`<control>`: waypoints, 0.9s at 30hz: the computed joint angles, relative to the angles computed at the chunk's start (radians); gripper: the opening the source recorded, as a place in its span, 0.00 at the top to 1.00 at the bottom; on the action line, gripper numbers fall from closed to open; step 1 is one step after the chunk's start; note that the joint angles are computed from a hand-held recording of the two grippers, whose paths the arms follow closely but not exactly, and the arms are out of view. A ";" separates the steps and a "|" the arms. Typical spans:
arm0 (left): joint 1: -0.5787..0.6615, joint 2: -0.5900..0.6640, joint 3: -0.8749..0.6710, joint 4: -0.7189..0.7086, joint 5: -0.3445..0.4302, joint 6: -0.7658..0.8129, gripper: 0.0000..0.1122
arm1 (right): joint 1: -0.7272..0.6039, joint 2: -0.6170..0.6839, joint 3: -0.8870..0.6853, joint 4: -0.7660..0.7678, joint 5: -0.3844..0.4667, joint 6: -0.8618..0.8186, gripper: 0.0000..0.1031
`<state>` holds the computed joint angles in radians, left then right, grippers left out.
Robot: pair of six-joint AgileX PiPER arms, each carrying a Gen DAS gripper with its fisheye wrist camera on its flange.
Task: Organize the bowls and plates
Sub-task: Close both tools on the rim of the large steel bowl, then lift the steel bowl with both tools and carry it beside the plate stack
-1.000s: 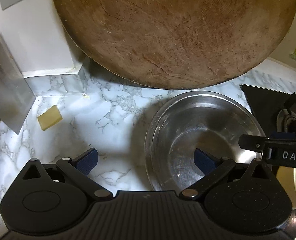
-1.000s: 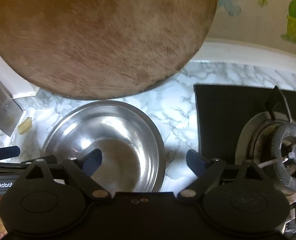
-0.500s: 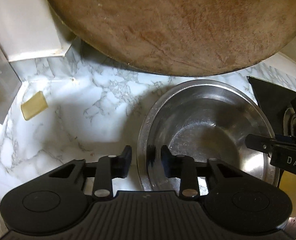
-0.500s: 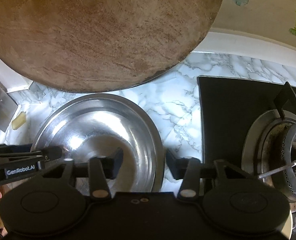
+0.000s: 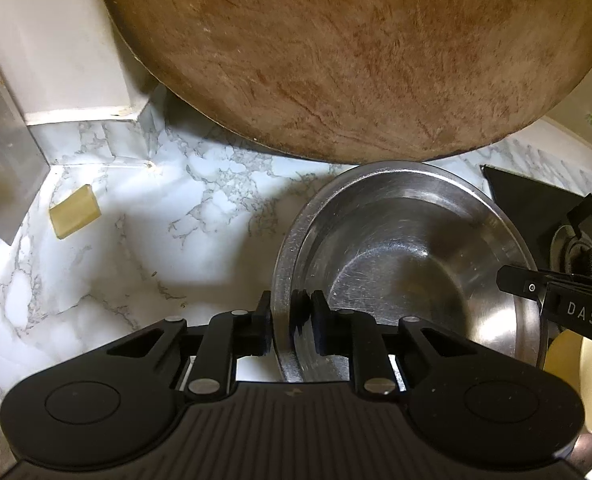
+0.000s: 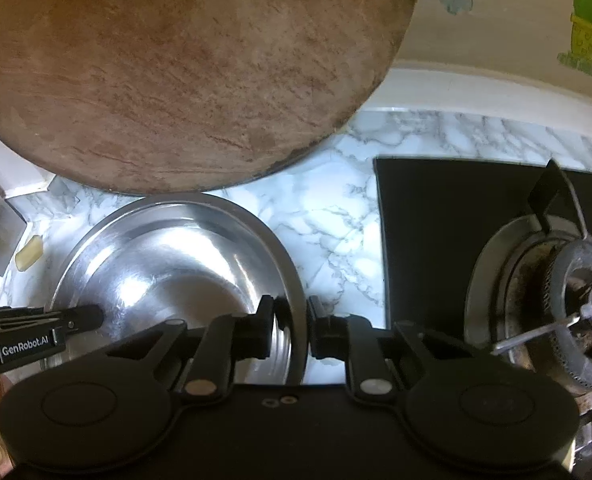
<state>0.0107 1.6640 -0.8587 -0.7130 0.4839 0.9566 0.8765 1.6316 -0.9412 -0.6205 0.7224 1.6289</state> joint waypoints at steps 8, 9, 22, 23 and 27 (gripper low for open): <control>0.096 -0.112 0.020 -0.003 0.113 0.041 0.84 | 0.066 -0.038 -0.080 0.007 0.136 -0.033 0.82; 0.117 -0.129 0.021 -0.002 0.137 0.048 0.84 | 0.078 -0.045 -0.092 0.006 0.154 -0.034 0.82; 0.541 -0.331 0.033 -0.015 0.480 0.244 0.84 | 0.281 -0.003 -0.377 -0.027 0.398 -0.045 0.82; 0.586 -0.332 0.023 -0.016 0.507 0.265 0.84 | 0.298 0.012 -0.411 -0.027 0.414 -0.053 0.82; 0.784 -0.322 -0.022 -0.014 0.621 0.360 0.84 | 0.370 0.079 -0.536 -0.033 0.460 -0.075 0.82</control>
<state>0.7950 1.3420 -0.8811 -0.7271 1.1050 1.3162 1.2469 1.7102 -1.4772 -0.6536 1.1828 1.5537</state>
